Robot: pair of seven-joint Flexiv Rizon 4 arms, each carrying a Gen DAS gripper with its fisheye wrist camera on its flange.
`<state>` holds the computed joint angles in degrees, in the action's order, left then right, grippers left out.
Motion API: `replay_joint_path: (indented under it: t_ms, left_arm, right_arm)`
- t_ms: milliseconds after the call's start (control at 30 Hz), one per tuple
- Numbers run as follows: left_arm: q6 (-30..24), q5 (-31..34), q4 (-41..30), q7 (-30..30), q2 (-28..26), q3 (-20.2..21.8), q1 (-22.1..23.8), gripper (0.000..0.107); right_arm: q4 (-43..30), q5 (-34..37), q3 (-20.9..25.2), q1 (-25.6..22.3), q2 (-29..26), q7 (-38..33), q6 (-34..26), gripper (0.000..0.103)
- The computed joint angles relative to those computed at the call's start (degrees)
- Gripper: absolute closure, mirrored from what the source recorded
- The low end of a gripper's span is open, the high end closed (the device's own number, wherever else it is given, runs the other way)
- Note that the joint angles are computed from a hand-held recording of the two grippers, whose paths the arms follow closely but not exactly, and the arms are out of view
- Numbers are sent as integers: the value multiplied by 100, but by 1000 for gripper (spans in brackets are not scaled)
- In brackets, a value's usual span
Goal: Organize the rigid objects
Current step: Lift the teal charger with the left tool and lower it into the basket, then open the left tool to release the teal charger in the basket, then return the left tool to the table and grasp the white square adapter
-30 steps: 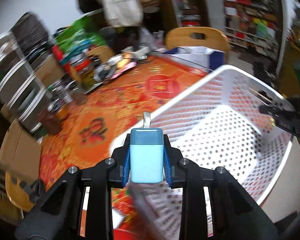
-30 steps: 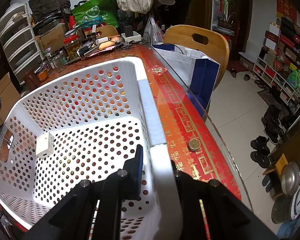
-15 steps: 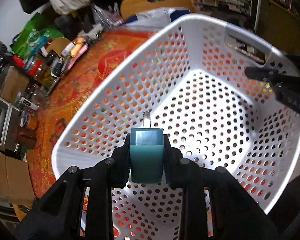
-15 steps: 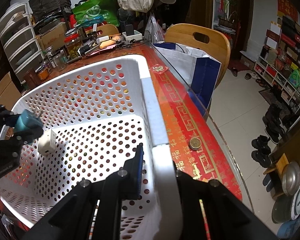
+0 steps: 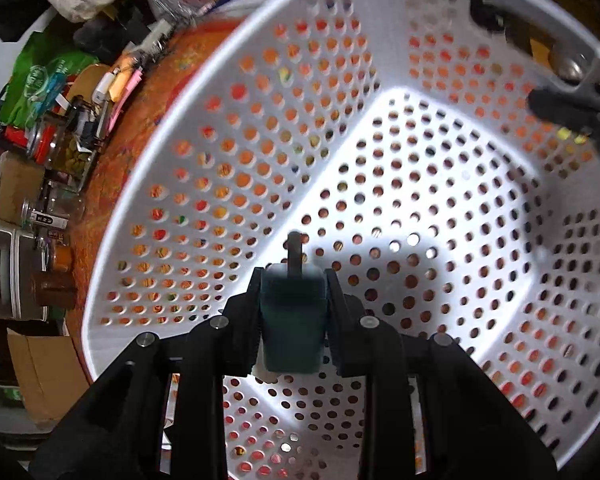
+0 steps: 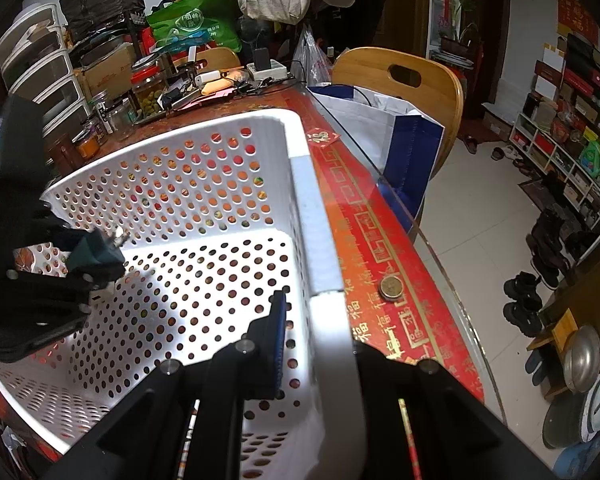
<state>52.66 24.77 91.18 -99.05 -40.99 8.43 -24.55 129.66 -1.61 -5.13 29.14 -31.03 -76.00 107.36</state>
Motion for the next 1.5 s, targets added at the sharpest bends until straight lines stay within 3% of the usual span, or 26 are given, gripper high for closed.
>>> replay_joint_path:
  t_ms: [200, 300, 367, 433, 633, 767, 933, 1033, 1200, 1300, 1400, 1500]
  left_arm:
    - [-193, 0, -157, 85, -185, 7, 7, 78]
    - [-36, 87, -83, -19, -152, 70, -25, 45]
    - [370, 430, 22, -411, -59, 318, -209, 23]
    - [699, 749, 175, -808, 110, 532, -368, 16]
    - [968, 1972, 548, -2152, 746, 1119, -953, 13]
    - [1137, 2650, 973, -2881, 1378, 1218, -1045, 8]
    - [885, 3865, 1443, -4124, 2220, 1447, -1456, 4]
    - [700, 4213, 1761, -4565, 2742, 1408, -1490, 4]
    - [507, 4618, 2354, -5135, 3455, 1362, -1239, 4]
    - [716, 4658, 2814, -5383, 3793, 1460, -839, 4]
    - [1611, 4060, 3215, -5215, 3626, 1735, -9, 4]
    - [2554, 3510, 3464, -4883, 3050, 1817, 916, 4]
  right_arm:
    - [0, 9, 6, -2, -6, -1, 8, 93]
    - [-1, 13, 7, -2, -7, -2, 13, 92]
    - [-1, 20, 12, -2, -5, 5, 14, 92]
    - [-7, 18, 12, -3, -3, 10, 2, 92]
    - [-22, 11, -22, 23, -9, 14, -25, 92]
    - [-23, 8, -36, 31, -20, 3, -10, 92]
    - [-27, 22, -69, 61, -36, -8, -11, 92]
    - [-23, 26, -61, 54, -36, -12, -7, 92]
    - [-23, 32, -62, 58, -35, -17, -7, 92]
    - [-17, 32, -42, 45, -31, -15, 6, 92]
    - [-10, 62, -146, 154, -25, -29, -25, 92]
    - [-14, 69, -169, 181, -19, -32, -41, 92]
